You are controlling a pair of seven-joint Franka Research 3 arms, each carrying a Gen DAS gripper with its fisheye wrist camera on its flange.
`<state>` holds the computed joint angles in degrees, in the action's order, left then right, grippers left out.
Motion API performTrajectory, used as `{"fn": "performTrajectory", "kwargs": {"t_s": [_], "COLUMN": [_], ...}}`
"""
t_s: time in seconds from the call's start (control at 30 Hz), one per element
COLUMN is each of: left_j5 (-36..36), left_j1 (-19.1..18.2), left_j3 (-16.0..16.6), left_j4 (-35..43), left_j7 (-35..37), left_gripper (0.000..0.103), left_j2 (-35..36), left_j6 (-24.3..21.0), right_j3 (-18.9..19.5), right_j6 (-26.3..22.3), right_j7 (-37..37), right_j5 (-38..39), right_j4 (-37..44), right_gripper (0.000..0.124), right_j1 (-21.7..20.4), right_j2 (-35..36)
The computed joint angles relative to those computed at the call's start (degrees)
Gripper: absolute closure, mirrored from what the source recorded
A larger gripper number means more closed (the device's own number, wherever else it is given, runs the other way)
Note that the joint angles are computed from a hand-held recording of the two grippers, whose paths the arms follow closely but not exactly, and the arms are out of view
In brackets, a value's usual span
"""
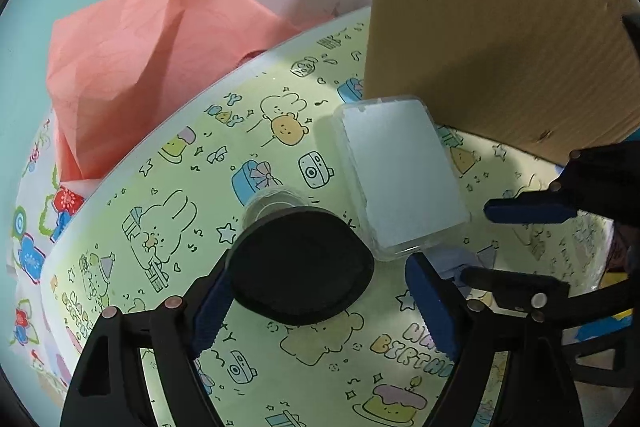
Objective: Organize objects
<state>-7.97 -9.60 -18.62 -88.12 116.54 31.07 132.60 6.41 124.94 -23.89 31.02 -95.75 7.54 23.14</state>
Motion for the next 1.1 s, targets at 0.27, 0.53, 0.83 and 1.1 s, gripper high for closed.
{"fn": "performTrajectory", "kwargs": {"t_s": [0.27, 0.53, 0.83, 1.1], "left_j5": [-1.0, -3.0, -3.9, -6.1], "left_j1": [1.3, 3.4, 4.7, 6.0], "left_j3": [0.0, 0.2, 1.0, 1.2], "left_j4": [1.3, -3.6, -6.7, -9.8], "left_j7": [-0.9, 1.8, 3.9, 6.4], "left_gripper": [0.039, 0.039, 0.039, 0.039], "left_j2": [1.1, -2.5, -4.3, -8.1], "left_j6": [-3.0, -1.3, -0.5, 0.7], "right_j3": [0.0, 0.2, 0.9, 0.3], "right_j6": [-0.3, 3.7, 9.5, 5.3], "right_j7": [-1.4, -5.5, -13.3, -15.4], "right_j5": [-0.1, 1.4, 4.7, 7.2], "right_j4": [-1.8, -7.2, -10.5, -10.3], "right_gripper": [0.061, 0.06, 0.079, 0.079], "right_j1": [-0.2, 0.3, 0.1, -1.0], "right_j2": [-1.1, -3.6, -4.5, -6.6]}}
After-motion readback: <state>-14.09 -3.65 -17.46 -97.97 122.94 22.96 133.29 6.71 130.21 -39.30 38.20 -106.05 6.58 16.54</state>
